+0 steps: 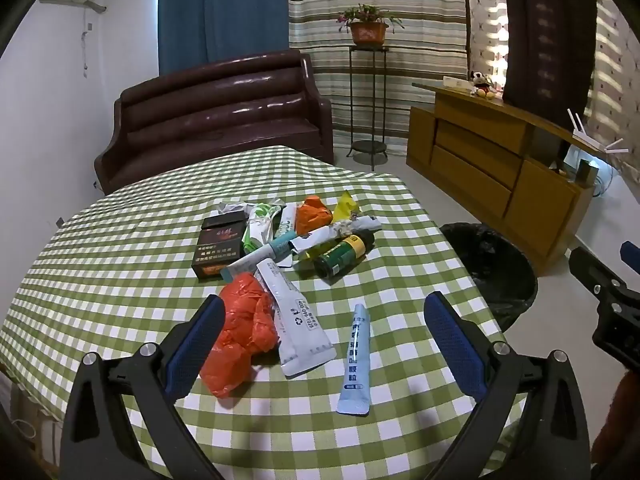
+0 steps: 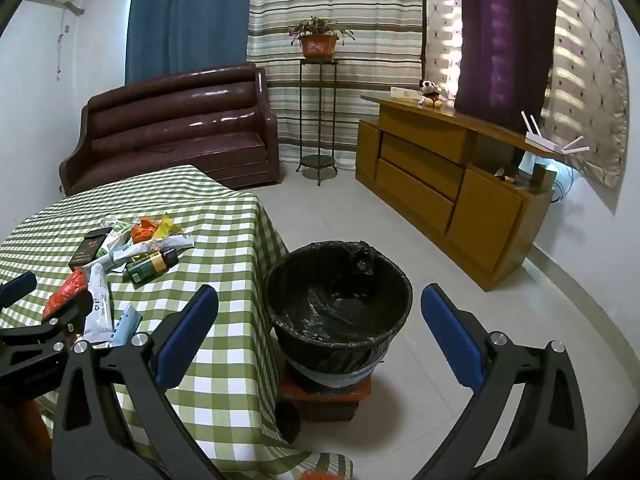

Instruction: Collect trash

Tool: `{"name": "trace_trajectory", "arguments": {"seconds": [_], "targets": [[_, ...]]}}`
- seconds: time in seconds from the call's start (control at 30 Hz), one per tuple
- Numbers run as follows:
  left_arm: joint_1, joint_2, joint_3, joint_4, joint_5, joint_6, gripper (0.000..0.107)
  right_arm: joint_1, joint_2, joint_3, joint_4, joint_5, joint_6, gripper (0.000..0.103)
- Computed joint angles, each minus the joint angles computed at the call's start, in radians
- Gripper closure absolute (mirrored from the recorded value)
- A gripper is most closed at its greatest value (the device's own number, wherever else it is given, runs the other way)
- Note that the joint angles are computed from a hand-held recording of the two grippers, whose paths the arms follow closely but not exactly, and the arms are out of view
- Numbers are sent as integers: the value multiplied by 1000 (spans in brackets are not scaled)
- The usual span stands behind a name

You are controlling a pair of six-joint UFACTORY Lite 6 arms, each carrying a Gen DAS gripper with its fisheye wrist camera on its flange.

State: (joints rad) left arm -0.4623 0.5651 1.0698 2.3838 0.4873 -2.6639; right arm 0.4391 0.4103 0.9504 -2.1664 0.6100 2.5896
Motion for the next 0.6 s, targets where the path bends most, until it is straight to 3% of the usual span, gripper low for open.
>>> {"name": "trace_trajectory", "arguments": {"seconds": [0.6], "targets": [[-9, -28, -22, -33, 25, 18, 10, -8, -4, -3, -11, -6, 8, 4]]}}
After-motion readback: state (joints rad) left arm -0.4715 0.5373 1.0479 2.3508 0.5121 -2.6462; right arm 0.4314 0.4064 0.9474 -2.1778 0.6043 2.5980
